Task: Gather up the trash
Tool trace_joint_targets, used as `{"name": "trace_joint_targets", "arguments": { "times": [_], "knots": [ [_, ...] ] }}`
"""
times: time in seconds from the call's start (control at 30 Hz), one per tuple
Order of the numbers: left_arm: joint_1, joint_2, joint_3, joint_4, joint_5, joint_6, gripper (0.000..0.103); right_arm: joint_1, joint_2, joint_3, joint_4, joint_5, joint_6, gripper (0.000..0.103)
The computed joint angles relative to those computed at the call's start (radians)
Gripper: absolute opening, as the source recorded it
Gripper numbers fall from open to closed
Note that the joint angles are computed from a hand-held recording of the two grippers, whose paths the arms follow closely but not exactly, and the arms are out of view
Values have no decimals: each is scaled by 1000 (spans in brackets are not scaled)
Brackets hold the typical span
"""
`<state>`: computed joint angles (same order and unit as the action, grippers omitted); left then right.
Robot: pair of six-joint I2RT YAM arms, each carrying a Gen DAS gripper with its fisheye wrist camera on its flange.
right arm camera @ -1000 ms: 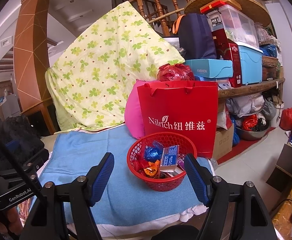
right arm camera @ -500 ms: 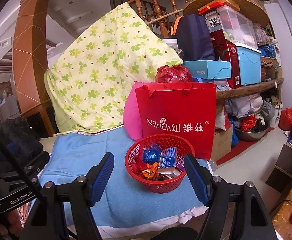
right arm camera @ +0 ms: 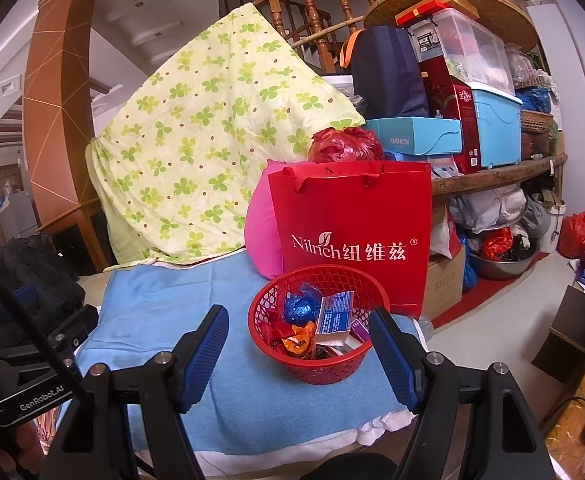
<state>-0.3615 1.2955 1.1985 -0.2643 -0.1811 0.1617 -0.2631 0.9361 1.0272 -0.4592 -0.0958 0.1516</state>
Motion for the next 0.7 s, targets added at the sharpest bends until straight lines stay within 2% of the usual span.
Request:
{"name": "trace_joint_targets", "arguments": {
  "times": [0.7],
  "knots": [
    [4, 1, -10, 5, 10, 5, 98, -18, 11, 6, 3, -20, -5, 76]
  ]
}}
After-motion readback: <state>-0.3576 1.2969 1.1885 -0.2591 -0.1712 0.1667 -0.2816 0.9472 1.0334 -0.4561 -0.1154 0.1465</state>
